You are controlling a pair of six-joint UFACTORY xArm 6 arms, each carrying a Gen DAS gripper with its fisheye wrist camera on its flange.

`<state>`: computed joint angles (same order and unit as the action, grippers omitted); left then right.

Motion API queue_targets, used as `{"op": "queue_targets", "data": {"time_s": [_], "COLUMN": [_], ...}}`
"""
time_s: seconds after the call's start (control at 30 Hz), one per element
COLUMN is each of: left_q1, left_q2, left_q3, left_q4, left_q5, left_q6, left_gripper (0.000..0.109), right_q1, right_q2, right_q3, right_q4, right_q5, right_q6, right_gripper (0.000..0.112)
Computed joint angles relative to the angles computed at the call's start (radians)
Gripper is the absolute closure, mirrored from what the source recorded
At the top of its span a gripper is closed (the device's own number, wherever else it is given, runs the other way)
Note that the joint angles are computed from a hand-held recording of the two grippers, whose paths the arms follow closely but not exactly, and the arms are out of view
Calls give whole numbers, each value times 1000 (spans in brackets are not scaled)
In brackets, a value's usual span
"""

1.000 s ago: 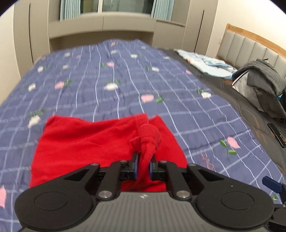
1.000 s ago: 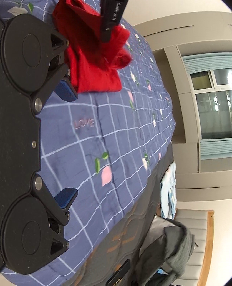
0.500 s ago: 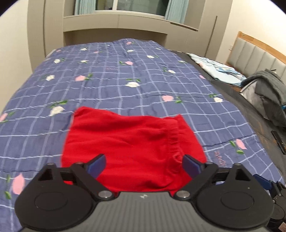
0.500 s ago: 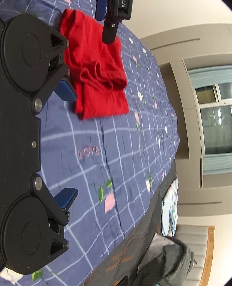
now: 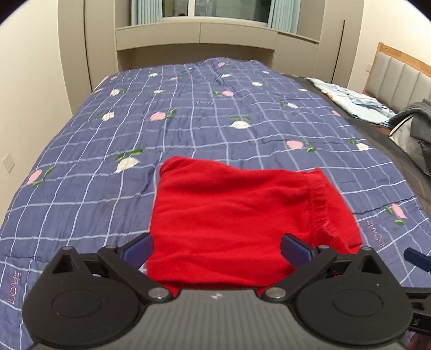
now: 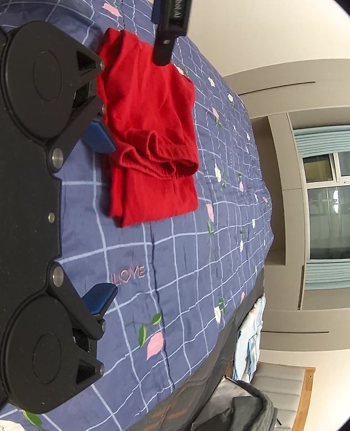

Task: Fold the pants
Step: 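Grasp the folded edge of the red pants with the right gripper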

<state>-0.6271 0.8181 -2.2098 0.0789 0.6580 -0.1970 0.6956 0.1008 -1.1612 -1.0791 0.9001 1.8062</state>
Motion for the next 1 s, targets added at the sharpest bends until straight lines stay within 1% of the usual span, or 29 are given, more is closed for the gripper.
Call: {"op": "queue_targets", "data": {"time_s": [0.07,0.13,0.2,0.23,0.3,0.37,0.4,0.43,0.47,0.53,0.57,0.63,0.7,0.73,0.8,0.9,0.97,1.0], "left_q1": [7,17,27,34,45,54,57,59,60,59,57,52,46,44,45,46,47,47], "left_q2": [7,6,-15,-34,-68,-94,-106,-113,-120,-135,-140,-151,-152,-153,-149,-152,-154,-158], "left_q3": [-4,10,64,105,176,231,256,270,286,320,332,353,359,361,354,359,365,370], "left_q4": [0,4,6,-9,-92,-183,-219,-244,-264,-291,-304,-319,-309,-313,-332,-334,-318,-315], "left_q5": [7,0,-44,-75,-119,-153,-169,-176,-187,-219,-231,-249,-254,-257,-251,-255,-261,-263], "left_q6": [2,14,35,67,170,271,316,353,393,460,491,533,530,529,533,527,510,506], "left_gripper": [6,6,6,6,6,11,17,23,25,25,25,25,23,23,23,22,21,21], "right_q1": [-7,-27,-53,-68,-111,-138,-145,-146,-147,-151,-149,-135,-118,-117,-119,-101,-90,-87], "right_q2": [-6,-20,-24,-24,-13,7,19,29,37,55,68,91,108,117,130,152,168,176], "right_q3": [11,34,44,47,41,22,11,1,-8,-28,-45,-81,-114,-128,-147,-183,-206,-215], "right_q4": [-49,-122,-198,-230,-278,-284,-262,-231,-211,-171,-125,-30,23,43,43,-17,-16,-10], "right_q5": [-47,-145,-261,-322,-460,-535,-552,-551,-548,-549,-533,-457,-366,-342,-325,-269,-237,-226], "right_q6": [39,86,127,150,208,228,214,192,177,139,99,12,-34,-48,-48,-44,-79,-98], "right_gripper": [10,10,10,10,11,20,25,30,32,42,44,50,50,51,53,54,59,66]}}
